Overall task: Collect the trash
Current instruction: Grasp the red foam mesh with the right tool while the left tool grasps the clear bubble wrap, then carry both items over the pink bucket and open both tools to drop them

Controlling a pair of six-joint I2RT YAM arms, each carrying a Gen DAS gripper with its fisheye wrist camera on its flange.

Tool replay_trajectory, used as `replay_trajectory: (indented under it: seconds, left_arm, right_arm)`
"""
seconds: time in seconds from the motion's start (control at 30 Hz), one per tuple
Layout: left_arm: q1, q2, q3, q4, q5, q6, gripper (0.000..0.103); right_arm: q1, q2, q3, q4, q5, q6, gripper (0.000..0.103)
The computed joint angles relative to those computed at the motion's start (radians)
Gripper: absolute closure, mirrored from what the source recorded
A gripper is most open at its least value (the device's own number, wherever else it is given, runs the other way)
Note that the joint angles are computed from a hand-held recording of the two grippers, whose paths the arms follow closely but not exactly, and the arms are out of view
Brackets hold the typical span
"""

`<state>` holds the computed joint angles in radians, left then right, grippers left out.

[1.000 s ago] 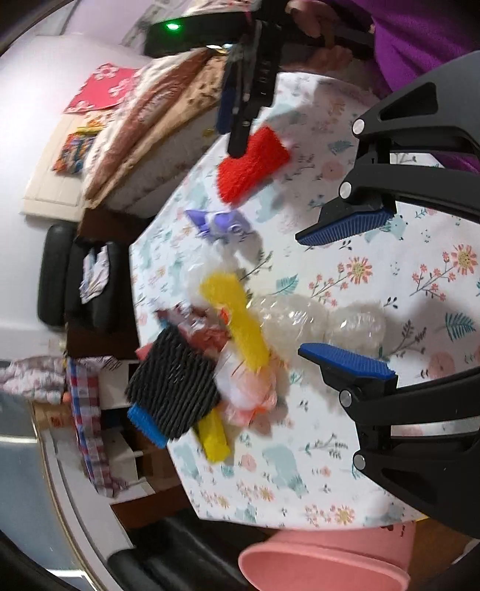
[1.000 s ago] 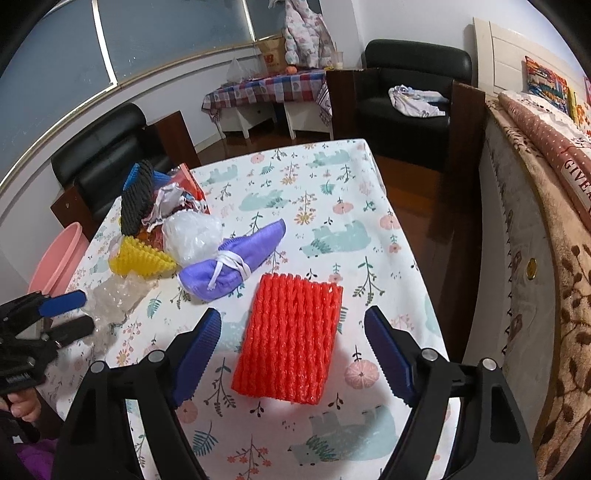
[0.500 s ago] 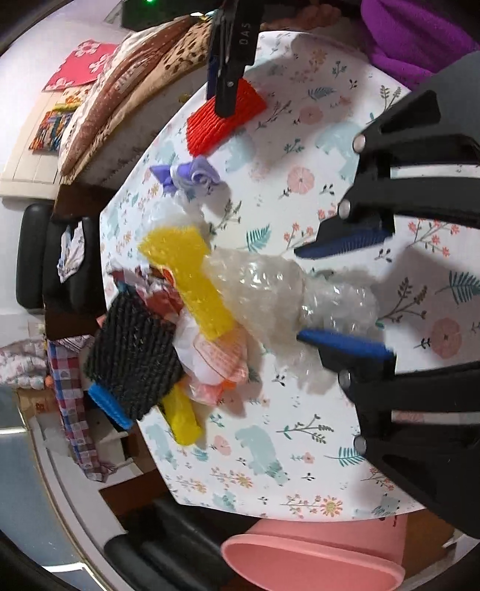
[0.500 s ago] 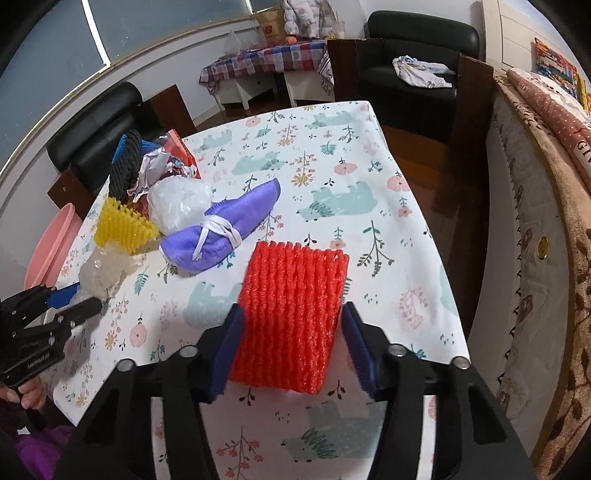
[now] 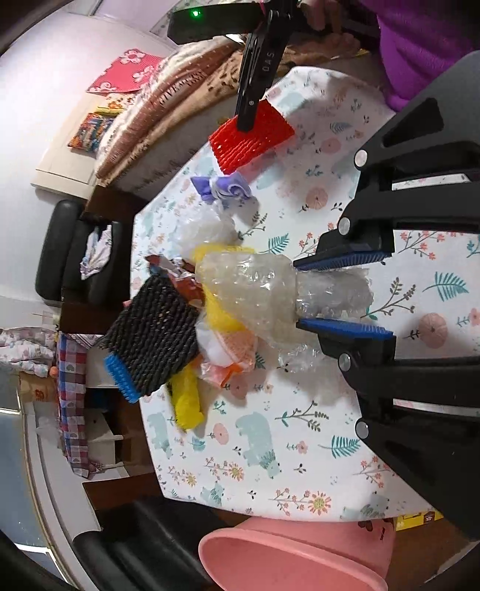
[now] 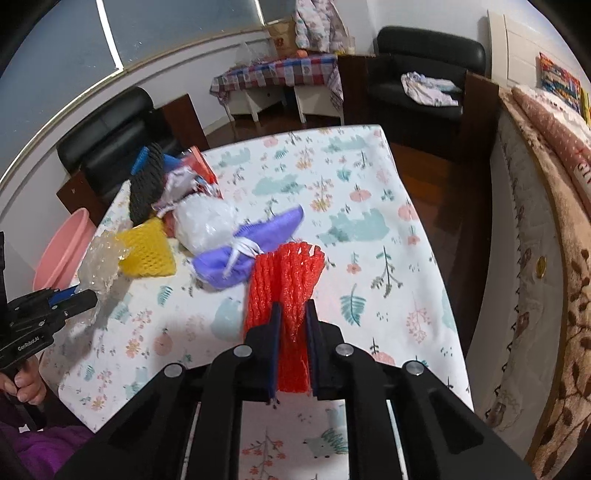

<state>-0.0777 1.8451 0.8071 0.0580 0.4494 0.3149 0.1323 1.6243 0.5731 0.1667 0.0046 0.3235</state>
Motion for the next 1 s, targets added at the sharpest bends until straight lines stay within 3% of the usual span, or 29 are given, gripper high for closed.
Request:
replay_trajectory:
  seconds: [0.27, 0.47, 0.77, 1.0]
  left_arm:
    - [0.074, -0.071, -0.041, 0.006, 0.073, 0.002, 0.077]
    - [0.137, -0.125, -0.051, 0.028, 0.073, -0.040, 0.077]
    - [0.293, -0.141, -0.016, 0.082, 0.013, -0.089, 0.077]
    - [0.386, -0.078, 0.039, 0.134, -0.075, -0.136, 0.077]
  right_arm:
    - [0.026, -0.128, -0.015, -0.014, 0.010, 0.025, 0.092]
    - [0.103, -0.098, 0.103, -0.033, 0.005, -0.021, 0.092]
    - [0.257, 0.172, 0.465, -0.043, -0.071, -0.062, 0.092]
    - [0.383, 0.456, 0.907, -0.182, -0.112, -0.088, 0.092]
